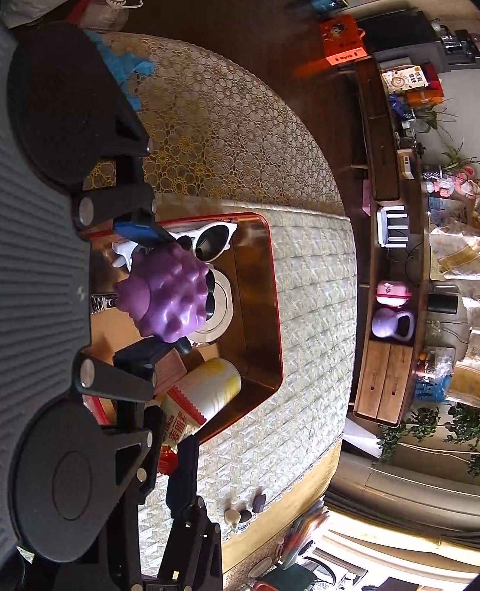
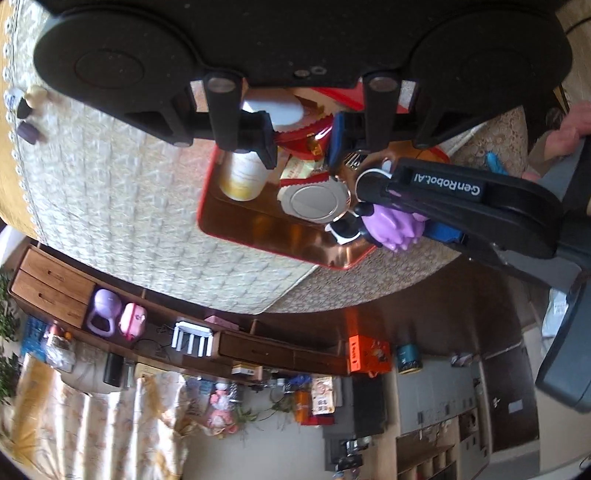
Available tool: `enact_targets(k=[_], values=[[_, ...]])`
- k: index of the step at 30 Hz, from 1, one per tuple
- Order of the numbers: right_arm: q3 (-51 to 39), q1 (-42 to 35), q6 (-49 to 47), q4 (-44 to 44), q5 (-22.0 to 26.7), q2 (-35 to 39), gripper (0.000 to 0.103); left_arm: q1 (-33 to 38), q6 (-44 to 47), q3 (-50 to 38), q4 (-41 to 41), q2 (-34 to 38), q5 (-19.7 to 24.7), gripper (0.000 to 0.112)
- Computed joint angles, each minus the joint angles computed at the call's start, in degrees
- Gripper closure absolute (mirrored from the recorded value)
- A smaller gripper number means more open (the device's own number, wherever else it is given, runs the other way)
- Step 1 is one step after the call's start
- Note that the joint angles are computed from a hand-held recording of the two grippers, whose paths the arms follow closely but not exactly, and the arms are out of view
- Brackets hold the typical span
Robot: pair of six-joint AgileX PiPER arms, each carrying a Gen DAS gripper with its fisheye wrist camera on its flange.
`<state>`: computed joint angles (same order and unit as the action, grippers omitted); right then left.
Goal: Organize rigid objects
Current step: 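Carry purple ball into red box with left tool while right tool carries wrapper, then open both tools to drop ball and wrapper, then withdraw from the box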
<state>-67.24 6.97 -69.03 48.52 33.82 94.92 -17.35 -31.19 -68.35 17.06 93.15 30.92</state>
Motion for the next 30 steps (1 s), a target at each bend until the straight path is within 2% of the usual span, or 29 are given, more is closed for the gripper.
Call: enact_targets(k=[7, 15, 23, 30], values=[[-2.61, 3.2, 3.65, -5.17, -0.83, 4.01, 0.074, 2.1, 4.79, -0.49, -4.55, 1.64, -1.27, 0.059], [-2.59, 3.56, 4.16, -7.24, -0.64, 5.06, 0.073, 2.24, 10.38, -1.88, -8.86, 4.38, -1.55, 0.059], [-0.79, 3.26, 2.97, -6.99, -0.48, 3.08, 0.071, 3.29, 15.93, -2.86, -15.76, 6.11, -0.92, 0.059], [1.03, 1.48, 2.05, -4.55, 0.84, 0.34, 0.071, 3.42, 17.57, -3.85, -16.9, 6.42, 0.73, 0.059]])
